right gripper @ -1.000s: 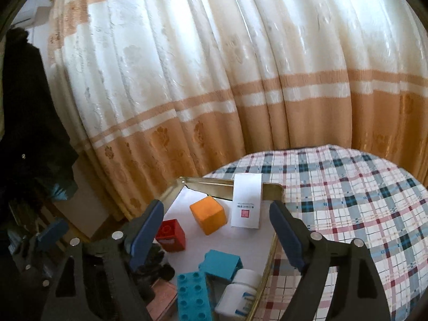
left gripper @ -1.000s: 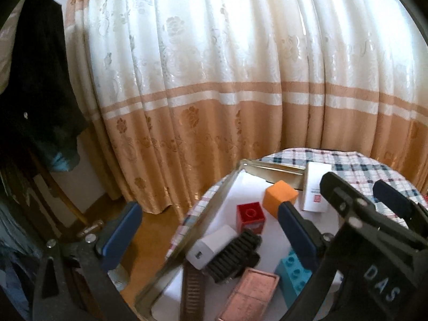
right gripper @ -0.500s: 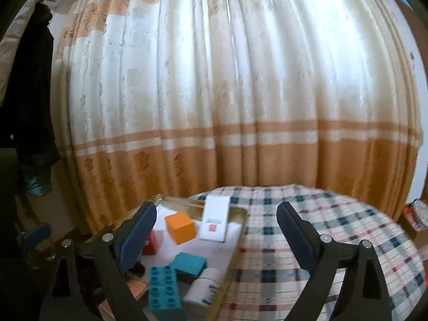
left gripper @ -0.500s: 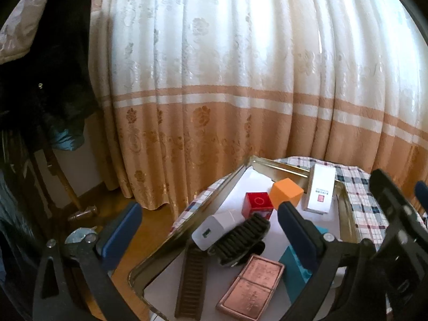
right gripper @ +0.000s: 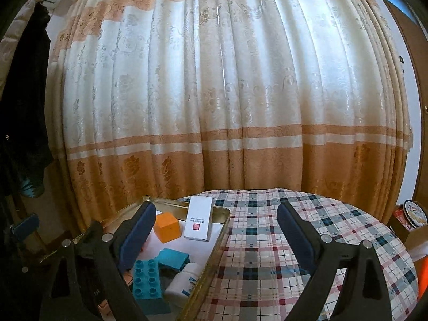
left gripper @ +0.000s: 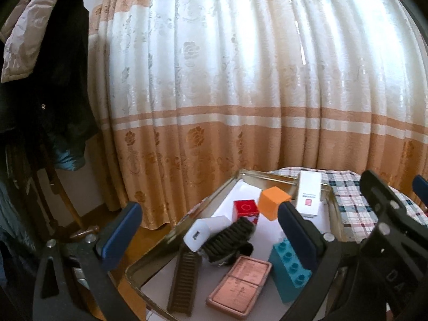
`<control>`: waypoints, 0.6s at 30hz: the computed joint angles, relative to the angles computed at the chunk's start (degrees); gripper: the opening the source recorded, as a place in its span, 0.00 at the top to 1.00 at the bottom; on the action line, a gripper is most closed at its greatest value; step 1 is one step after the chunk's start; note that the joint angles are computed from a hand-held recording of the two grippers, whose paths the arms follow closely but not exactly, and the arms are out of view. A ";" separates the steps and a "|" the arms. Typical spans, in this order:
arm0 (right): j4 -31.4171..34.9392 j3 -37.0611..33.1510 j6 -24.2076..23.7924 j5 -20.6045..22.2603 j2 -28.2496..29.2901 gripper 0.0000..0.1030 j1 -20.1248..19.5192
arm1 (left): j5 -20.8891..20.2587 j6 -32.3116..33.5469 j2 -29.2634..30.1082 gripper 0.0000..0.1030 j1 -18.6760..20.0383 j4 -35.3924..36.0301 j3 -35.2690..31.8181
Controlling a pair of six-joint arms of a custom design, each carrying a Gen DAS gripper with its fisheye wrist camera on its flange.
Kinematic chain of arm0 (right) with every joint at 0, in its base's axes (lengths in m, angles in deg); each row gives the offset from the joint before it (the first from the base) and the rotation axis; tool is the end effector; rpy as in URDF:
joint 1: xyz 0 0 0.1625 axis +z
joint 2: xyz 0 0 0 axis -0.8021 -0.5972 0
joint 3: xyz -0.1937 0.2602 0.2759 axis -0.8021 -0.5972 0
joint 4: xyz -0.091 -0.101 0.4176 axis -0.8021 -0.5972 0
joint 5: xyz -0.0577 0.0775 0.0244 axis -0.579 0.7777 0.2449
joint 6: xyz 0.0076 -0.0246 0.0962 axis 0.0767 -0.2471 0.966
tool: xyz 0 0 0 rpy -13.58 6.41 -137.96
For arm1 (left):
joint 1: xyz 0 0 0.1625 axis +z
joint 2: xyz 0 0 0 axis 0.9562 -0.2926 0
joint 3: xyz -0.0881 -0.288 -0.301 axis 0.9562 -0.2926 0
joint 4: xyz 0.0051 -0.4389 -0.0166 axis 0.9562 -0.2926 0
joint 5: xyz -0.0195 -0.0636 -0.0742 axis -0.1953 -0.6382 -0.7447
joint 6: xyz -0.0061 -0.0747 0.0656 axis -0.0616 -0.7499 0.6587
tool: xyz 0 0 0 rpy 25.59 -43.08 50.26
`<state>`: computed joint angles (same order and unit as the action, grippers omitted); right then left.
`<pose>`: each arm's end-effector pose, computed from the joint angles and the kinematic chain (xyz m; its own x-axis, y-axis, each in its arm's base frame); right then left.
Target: Organize rigid objects
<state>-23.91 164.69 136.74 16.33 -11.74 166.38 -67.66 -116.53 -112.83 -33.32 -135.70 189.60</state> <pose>0.3089 -0.4356 0.0074 -0.6835 -0.4061 0.6066 -0.7107 0.1807 -0.6798 -0.1099 -0.3904 0.1868 -0.5140 -0.6410 -0.5700 0.5546 0.2586 -0.7909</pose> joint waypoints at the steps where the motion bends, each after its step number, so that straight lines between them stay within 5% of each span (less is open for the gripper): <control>1: -0.25 0.20 -0.13 -0.09 -0.11 0.09 0.01 | -0.15 0.47 0.13 0.00 -0.11 -0.63 0.03; 18: -8.11 4.18 0.09 0.48 -2.23 0.09 -0.34 | -1.19 -1.56 -0.79 0.00 -0.65 -1.74 1.21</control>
